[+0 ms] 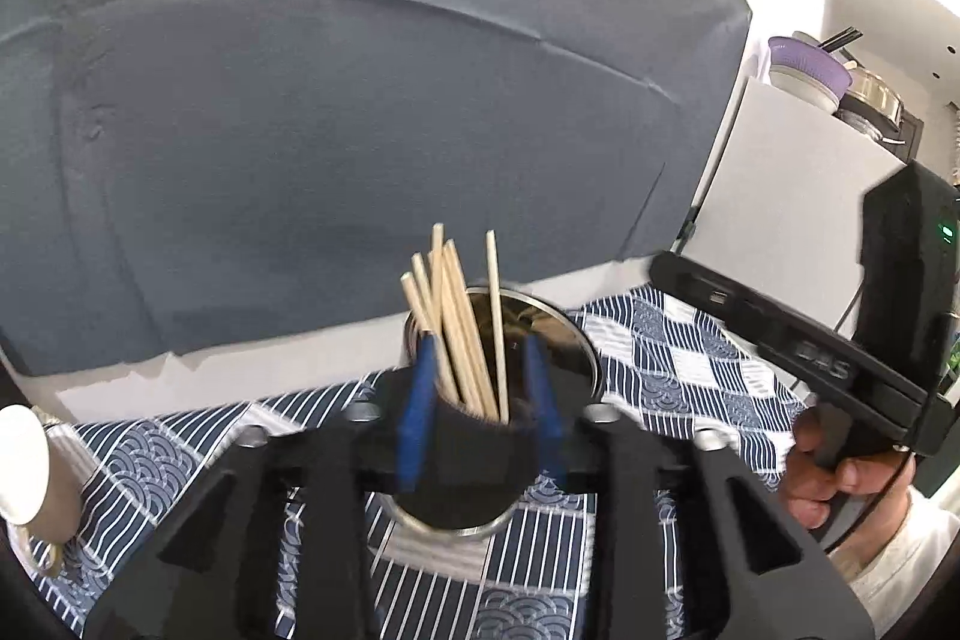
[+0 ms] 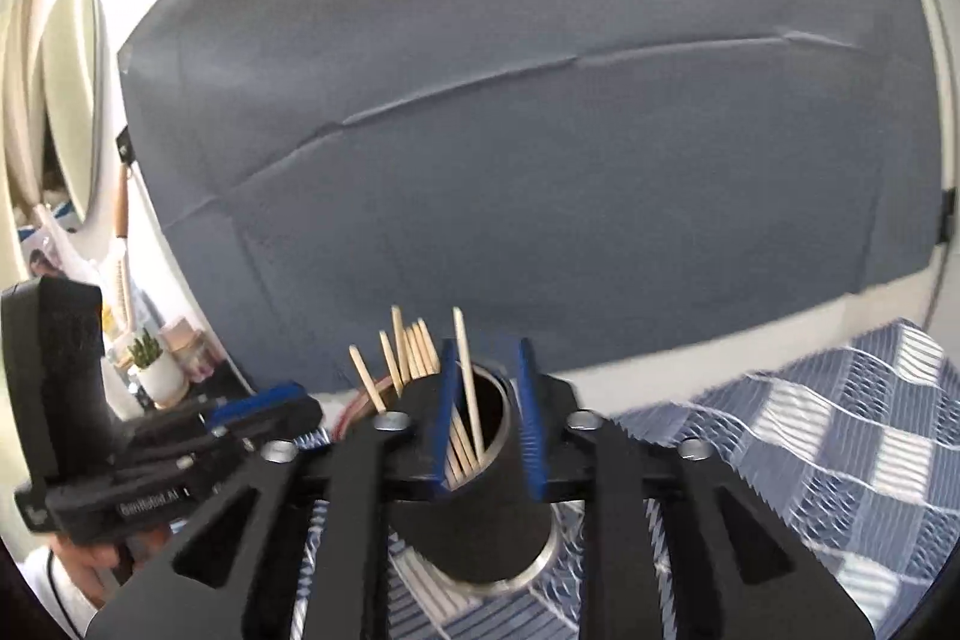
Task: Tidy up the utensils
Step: 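Open both grippers to release the sticks and pull back from the holder, then lower both open grippers toward the remaining sticks and close the left gripper on one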
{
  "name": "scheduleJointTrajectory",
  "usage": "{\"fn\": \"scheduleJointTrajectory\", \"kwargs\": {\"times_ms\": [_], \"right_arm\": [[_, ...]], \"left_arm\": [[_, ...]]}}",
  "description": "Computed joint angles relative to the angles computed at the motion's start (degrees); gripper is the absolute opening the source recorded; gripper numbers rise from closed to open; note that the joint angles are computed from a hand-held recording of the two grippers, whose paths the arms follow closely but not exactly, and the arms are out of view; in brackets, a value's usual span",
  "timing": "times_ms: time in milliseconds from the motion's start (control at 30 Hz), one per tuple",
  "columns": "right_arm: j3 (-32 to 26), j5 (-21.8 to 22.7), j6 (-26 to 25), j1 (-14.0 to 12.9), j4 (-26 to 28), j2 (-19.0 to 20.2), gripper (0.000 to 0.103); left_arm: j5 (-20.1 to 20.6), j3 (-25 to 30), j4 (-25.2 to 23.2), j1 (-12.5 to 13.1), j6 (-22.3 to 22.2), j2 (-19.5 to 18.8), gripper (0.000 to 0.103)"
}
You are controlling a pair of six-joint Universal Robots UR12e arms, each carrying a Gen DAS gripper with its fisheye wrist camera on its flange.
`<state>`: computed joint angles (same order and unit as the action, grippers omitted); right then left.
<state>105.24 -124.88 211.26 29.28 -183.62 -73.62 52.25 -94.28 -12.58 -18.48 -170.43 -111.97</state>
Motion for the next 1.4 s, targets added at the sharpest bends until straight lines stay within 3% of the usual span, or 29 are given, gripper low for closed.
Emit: {"fn": "scheduleJointTrajectory", "kwargs": {"times_ms": [200,233,367,500,700,800,933,1067,1400], "right_arm": [[2.33,-4.12,0.79,3.34,8.91,-3.44,0.052],[2.69,-3.97,1.33,3.71,10.67,-3.91,0.054],[4.76,-1.25,3.61,4.34,14.49,-5.18,0.074],[6.89,2.29,4.06,4.62,17.71,-5.77,0.084],[9.55,7.60,8.56,4.06,22.48,-6.70,0.085],[10.73,7.65,11.78,3.94,25.77,-7.33,0.086],[11.89,8.29,16.15,3.46,29.57,-8.41,0.086],[12.75,8.74,22.35,3.33,31.86,-9.38,0.086],[11.40,4.65,38.17,5.98,41.33,-9.79,0.087]], "left_arm": [[2.78,-2.28,-3.68,0.66,-0.13,2.66,0.056],[4.07,-2.91,-4.32,0.62,-0.04,3.27,0.064],[6.11,-5.56,-6.09,0.82,-1.91,4.96,0.076],[10.29,-7.96,-9.48,0.17,-3.06,6.42,0.076],[13.10,-11.88,-10.80,-1.35,-4.47,7.86,0.081],[14.00,-12.27,-14.52,-2.63,-1.24,7.74,0.081],[16.96,-11.69,-21.03,-4.37,6.39,7.76,0.081],[16.98,-10.80,-25.53,-4.79,10.06,7.40,0.088],[17.50,-6.37,-36.17,-5.83,23.03,4.50,0.089]]}}
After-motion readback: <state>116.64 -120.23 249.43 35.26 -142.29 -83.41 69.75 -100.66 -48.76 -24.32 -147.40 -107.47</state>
